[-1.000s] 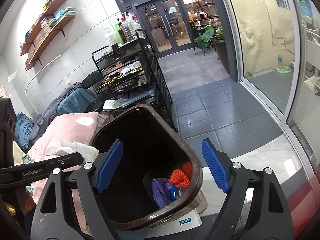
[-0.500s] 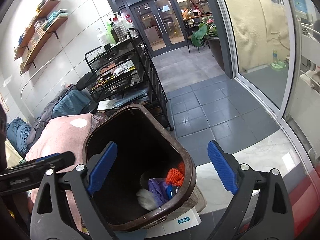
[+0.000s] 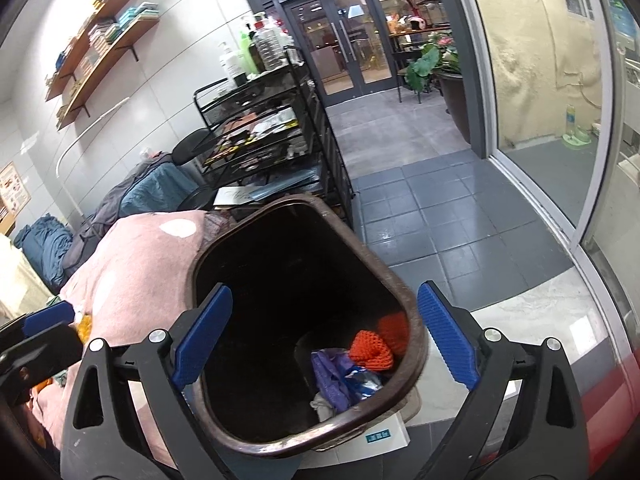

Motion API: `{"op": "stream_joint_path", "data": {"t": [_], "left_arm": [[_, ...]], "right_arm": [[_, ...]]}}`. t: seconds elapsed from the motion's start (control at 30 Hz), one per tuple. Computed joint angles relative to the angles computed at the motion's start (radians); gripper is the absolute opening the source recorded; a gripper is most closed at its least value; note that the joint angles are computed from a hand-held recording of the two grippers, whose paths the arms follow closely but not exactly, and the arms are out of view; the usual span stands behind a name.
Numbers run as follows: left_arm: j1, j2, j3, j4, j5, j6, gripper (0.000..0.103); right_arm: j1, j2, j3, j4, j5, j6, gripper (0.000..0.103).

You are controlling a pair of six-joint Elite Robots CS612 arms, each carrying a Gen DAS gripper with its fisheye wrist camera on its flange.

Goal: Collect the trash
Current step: 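Move both tools back over the remaining trash on the bedspread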

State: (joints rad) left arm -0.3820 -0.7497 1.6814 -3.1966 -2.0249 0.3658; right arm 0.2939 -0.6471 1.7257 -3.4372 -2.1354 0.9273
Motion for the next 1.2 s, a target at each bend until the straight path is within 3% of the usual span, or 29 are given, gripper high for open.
{"op": "stream_joint_path", "data": {"t": [0.13,0.47,0.67,0.9,1.2], "left_arm": [[0.024,-0.003,0.012,-0.032,-0.016,-0.023,0.098],[0.074,0.002,0.045,-0.151,0.044,-0.096,0.098],[0.102,0.01,0.056,-0.184,0.125,-0.116,0.098],[0.154,0.015,0.062,-0.192,0.176,-0.151,0.098],[0.231,0.033,0.034,-0.161,0.247,-0.259,0.097]], "right_arm": [[0.005,0.005,-0.023,-0.003,0.031,-0.043,0.093],[0.028,0.022,-0.098,-0.002,0.114,-0.167,0.093],[0.039,0.037,-0.157,0.015,0.208,-0.247,0.093],[0.056,0.062,-0.236,0.059,0.325,-0.331,0.094],[0.076,0.102,-0.353,0.15,0.469,-0.428,0.094]]}}
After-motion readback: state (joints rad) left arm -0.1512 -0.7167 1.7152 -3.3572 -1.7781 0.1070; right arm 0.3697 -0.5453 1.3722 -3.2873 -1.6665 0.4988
